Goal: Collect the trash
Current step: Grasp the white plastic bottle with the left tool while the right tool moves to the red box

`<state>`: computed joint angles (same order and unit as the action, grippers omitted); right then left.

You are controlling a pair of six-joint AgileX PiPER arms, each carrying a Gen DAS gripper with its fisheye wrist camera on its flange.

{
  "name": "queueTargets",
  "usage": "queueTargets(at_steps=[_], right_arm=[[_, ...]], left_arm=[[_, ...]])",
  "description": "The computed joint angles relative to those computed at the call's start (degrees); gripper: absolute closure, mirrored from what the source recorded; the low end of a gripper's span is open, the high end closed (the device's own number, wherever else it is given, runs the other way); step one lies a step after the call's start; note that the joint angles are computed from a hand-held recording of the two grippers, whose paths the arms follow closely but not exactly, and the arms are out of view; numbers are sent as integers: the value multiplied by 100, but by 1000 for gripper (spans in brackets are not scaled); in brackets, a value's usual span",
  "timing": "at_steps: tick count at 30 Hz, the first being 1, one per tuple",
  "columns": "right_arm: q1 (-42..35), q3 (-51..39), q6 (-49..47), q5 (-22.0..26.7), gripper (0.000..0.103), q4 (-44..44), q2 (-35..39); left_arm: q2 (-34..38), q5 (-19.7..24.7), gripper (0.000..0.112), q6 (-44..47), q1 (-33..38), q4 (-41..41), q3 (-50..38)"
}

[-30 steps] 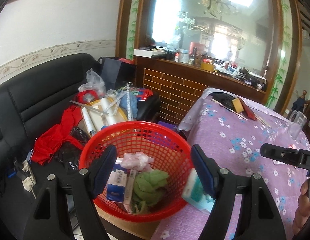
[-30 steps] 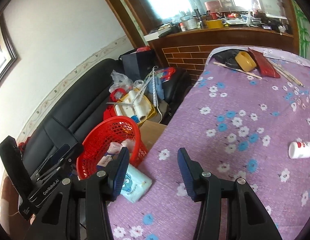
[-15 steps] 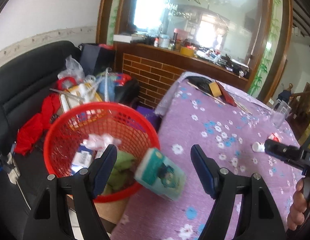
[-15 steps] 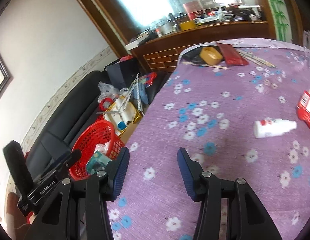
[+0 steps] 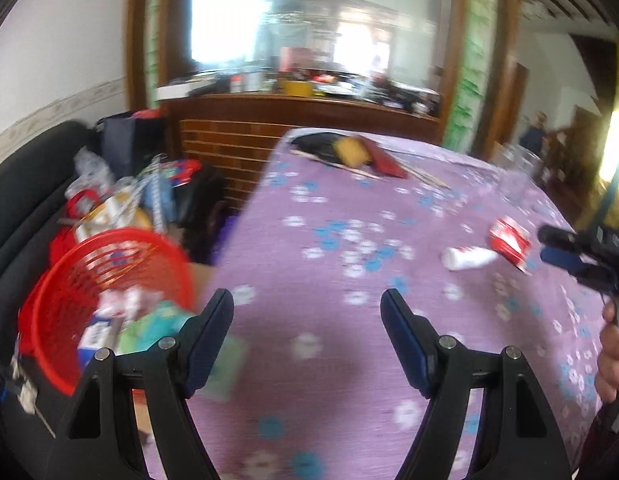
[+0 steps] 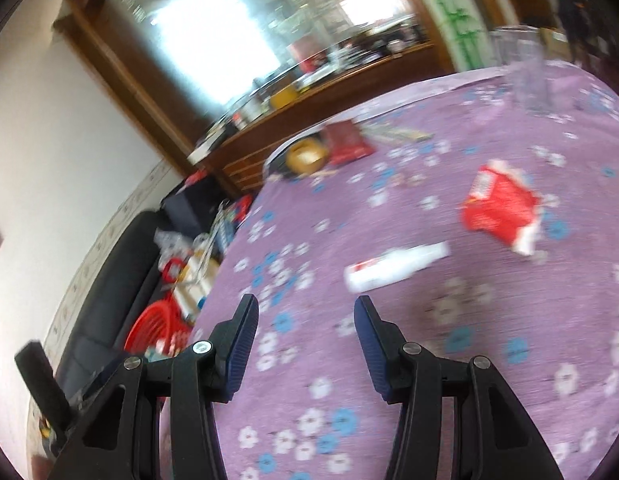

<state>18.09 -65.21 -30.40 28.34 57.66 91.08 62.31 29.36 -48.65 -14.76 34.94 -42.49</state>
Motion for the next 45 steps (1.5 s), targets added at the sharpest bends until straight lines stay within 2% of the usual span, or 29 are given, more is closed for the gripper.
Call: queueTargets(at_steps=[4,9,13,15,18,21,25,28,30,31,32,37,42,45], right_arm=[[-501,40,368,-3,49,-309,-88],[-1206,64,251,237,49,-96,-120],[-1647,91,-36,291,44,137,-37],[-1841,123,-184,308,44,244,47],[-2133,140,-535,370,44,574,288],[-2291,138,-768,416,44,801,472],[-2398,120,-1058,499,44,1058,629],[-2410,105,-1188,533,44,1151,683],[-2401,111,-1252,565,44,1203,714],[-2383,102,-1262,569,44,1218,739],[-2376,101,-1283,575,44,1224,749],[-2318,146,-1283,426,44,1185,728],[-2296,124,-1102,309,44,1019,746],[-2241,112,-651,269,44,621,660]], left_arm=[[729,246,37,-557,-921,627,-616],[1963,245,37,182,-1423,198,-1693],[3012,481,37,675,-1732,64,-2633],[3565,669,37,819,-1879,303,-3127],[4217,848,37,1018,-1942,617,-3703],[4798,1070,37,1758,-1794,158,-4381],[5311,1309,37,2276,-1670,-48,-5016],[5557,1375,38,2549,-1626,-249,-5341],[5722,1479,47,2592,-1605,-311,-5545],[5768,1502,59,2659,-1573,-432,-5606],[5799,1482,65,2716,-1523,-608,-5636],[5626,1176,84,2483,-1411,-979,-5344],[5060,511,84,1862,-1322,-1074,-4397],[4683,33,84,1027,-1273,-525,-3795]])
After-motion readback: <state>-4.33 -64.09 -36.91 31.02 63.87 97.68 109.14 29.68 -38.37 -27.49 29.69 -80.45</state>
